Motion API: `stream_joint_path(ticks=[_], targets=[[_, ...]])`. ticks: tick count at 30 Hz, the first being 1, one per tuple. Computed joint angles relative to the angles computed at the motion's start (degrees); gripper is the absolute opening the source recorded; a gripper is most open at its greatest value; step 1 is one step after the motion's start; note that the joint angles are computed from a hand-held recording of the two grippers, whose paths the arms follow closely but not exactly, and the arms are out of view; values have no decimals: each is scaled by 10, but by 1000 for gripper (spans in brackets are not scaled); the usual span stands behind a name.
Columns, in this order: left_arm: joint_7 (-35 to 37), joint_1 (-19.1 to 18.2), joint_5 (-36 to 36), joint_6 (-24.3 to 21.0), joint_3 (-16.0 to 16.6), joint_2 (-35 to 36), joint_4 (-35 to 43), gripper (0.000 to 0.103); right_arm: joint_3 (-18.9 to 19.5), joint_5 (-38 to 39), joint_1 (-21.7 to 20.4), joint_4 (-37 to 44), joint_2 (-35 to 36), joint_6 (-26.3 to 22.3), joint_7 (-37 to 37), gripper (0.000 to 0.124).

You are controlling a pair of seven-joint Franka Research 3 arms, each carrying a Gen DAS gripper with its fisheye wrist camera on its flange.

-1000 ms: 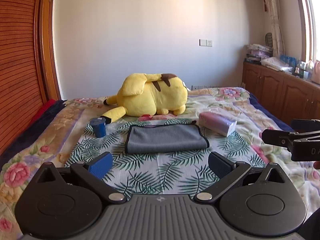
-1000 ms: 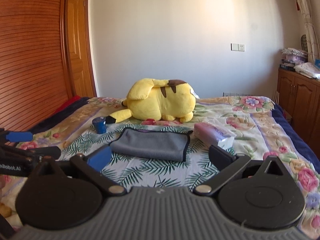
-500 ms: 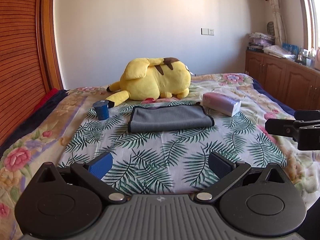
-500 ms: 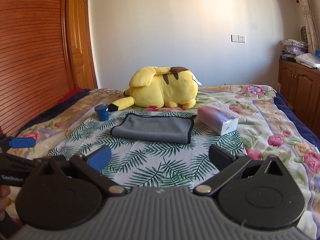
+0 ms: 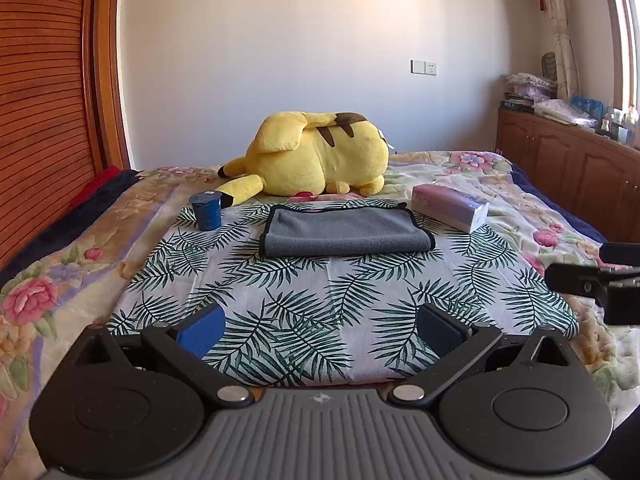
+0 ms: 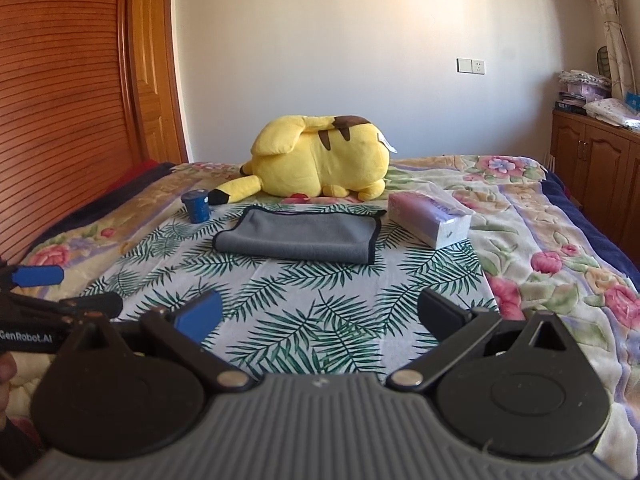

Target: Fold towel

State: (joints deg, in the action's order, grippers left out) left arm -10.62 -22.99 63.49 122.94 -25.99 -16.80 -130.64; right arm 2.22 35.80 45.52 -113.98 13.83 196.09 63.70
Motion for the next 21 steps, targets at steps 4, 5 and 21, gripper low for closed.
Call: stream_joint_path(ticks=[4,5,21], targets=[[-1,0,4,-1,0,0,-2,87,-2,1,4,-2,2,5,-6,103],[-2,-1,5,0,0,-2,-3,87,6,-5,-4,-3,2,9,-4,103],[-37,-3,54,-17,-13,-19,-12,87,52,-15,-45,-14,5,63,9,103]])
